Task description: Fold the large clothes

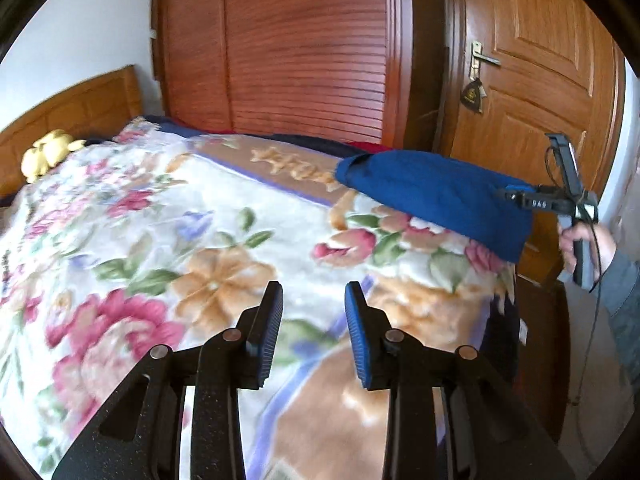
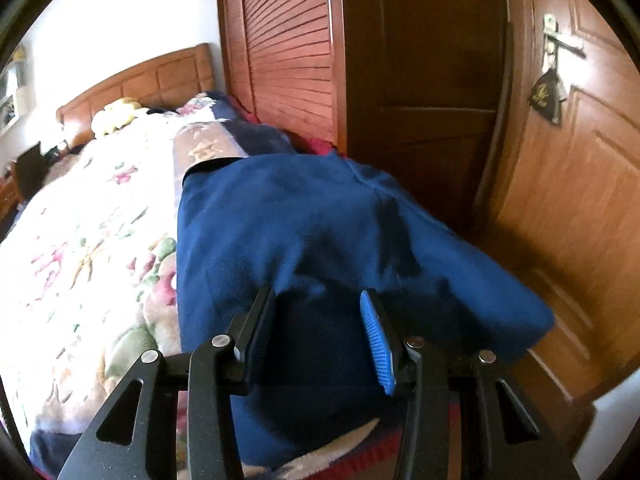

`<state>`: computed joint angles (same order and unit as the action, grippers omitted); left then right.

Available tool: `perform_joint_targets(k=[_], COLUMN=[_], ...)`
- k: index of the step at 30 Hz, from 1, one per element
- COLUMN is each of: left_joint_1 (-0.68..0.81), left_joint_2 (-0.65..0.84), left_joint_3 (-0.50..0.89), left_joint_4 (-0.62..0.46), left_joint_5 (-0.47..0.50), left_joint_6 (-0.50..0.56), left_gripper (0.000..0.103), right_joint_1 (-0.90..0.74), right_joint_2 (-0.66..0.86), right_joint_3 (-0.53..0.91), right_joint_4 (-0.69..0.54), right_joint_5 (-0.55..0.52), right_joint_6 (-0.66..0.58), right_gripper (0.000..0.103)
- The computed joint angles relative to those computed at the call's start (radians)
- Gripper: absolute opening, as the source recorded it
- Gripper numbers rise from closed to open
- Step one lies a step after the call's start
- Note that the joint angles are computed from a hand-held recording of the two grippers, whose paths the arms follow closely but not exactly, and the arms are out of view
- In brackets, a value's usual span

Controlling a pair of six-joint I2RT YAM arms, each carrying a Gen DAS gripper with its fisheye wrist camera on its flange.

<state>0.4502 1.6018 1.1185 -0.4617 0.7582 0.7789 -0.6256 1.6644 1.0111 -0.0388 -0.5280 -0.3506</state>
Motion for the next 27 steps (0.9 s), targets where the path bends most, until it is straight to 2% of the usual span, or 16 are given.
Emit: perform_joint_targets(k=[3,9,13,16,20,22,27], left_joint_1=[0.116,0.325,0.451,0.539,0.64,0.68,0.777], left_joint_2=[-0.029,-0.048,-0.035,-0.016,0.027,0.055,0.13], left_joint_3=[0.004,0.045,0.08,0.096,0.124,0.149,0.219], left_joint_4=[-0.076,-0.232,-0.301,-0.314,-0.309,-0.314,-0.323], left_joint_5=[0.057,0.114,0.139,0.157,0.163,0.164,0.183], left_joint_6=[0.074,0.212,0.274,0.302,0.298,0.299,0.294], left_gripper=[0.033,0.033,0.033,0.033,0.033,0.033,0.033], right_joint_1=[0.125,0.249,0.385,0.571,0.884,1.078,1.482], right_joint_2=[-0.154,-0.453,-0.661,-0.781,-0.862,-0.881,-0.797], right_joint_3=[-0.055,-0.185,-0.272,-0.327,-0.375,-0.387,-0.384], right_joint_4=[-0.054,-0.227,-0.321,-0.347,-0.328,-0.311,-0.207], right_joint_5=[0.083,0.068,0.076,0.146,0.316,0.458,0.761], right_joint_6=[0.054,0.005,0.044,0.123,0.28,0.357,0.502], right_gripper=[0.045,0.048,0.058,0.069,0.078,0.079,0.08])
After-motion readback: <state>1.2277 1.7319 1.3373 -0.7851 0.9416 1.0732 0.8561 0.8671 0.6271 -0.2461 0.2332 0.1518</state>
